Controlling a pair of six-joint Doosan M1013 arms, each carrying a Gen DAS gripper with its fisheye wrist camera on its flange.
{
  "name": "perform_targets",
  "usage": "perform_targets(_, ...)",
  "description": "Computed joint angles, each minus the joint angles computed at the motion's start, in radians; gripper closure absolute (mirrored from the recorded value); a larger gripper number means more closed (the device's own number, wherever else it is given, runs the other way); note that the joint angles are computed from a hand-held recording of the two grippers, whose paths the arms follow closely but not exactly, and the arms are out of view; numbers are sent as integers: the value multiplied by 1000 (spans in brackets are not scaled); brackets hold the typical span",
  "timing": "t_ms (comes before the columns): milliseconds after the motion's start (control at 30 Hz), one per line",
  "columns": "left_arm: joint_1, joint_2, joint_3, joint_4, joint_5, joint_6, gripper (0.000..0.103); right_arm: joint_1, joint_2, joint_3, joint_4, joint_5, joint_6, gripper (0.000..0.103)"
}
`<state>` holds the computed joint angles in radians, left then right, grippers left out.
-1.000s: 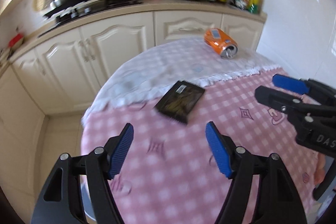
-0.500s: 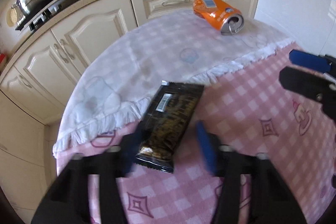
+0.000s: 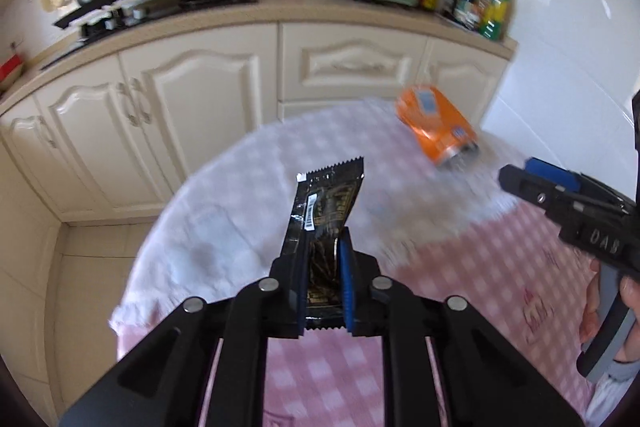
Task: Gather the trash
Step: 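Grasp the crushed orange can with the right gripper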
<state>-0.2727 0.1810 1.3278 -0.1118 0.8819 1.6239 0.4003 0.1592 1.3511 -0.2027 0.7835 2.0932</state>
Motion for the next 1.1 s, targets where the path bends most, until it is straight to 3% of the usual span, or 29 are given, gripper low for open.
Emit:
perform_targets(100,14,24,-28,-22,-2,-28,90,-43,21,-19,73,-25,61,34)
perform_targets(300,10,72,-83,47,-23,-135,90,-137,82,-54,251,-44,144,34)
perform_targets(400,11,95,-113,46,-22,-146,90,-167,111,-72,410,-53,56,34)
perform_targets(567,14,117,-138,50,-16,-149,90,-195,157,-107,564,-18,-36,35)
perform_targets(600,16,118,-139,47,-14,-145,90,-202,161,-105,610,-19,-68,43)
perform_targets(633,17,120,-140,48,-14,-142,90,-204,166,-110,630,-11,-92,60)
perform_targets(700,18,120,-138,54,-13,-142,90,-204,167,-110,669,-6,-143,66)
perform_targets(833,26,112,-130,39,-11,-136,90,-173,163,-131,571,20,-167,71)
perform_targets(1100,55,55,-76,-19,-22,-127,90,-36,120,-150,251,30,-176,85)
